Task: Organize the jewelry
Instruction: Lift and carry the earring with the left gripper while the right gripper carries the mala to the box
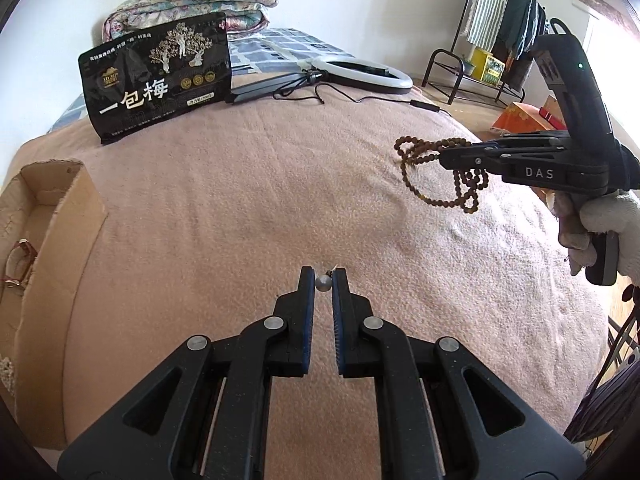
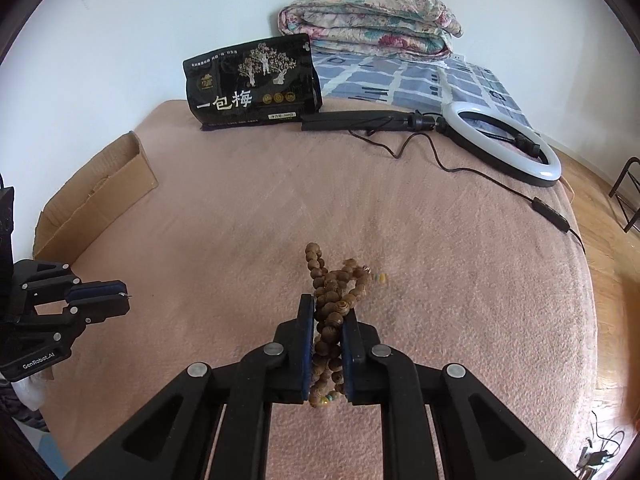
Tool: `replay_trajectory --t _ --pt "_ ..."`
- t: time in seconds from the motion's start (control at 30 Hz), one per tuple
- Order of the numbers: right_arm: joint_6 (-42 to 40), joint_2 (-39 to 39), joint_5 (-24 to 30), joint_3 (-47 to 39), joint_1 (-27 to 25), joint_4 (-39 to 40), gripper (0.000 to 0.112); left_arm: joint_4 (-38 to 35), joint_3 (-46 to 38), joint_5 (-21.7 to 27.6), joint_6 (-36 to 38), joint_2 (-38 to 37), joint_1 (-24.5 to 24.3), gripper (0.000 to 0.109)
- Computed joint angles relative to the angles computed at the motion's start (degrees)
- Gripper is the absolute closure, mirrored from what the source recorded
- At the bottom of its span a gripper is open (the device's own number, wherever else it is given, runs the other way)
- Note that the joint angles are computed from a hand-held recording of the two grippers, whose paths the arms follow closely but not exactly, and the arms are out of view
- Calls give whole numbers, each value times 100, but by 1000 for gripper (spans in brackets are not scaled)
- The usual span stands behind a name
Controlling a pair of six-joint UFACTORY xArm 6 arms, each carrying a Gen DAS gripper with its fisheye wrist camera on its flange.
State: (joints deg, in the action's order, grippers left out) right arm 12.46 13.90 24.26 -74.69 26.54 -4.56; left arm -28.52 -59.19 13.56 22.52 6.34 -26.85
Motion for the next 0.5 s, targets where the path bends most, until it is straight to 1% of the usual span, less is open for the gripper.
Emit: replay_trajectory --t 0.27,0.5 --pt "478 -564 -7 314 198 -262 103 54 387 -50 -136 -574 25 102" --pt "909 -924 105 406 474 -484 103 98 715 -53 -271 -1115 128 102"
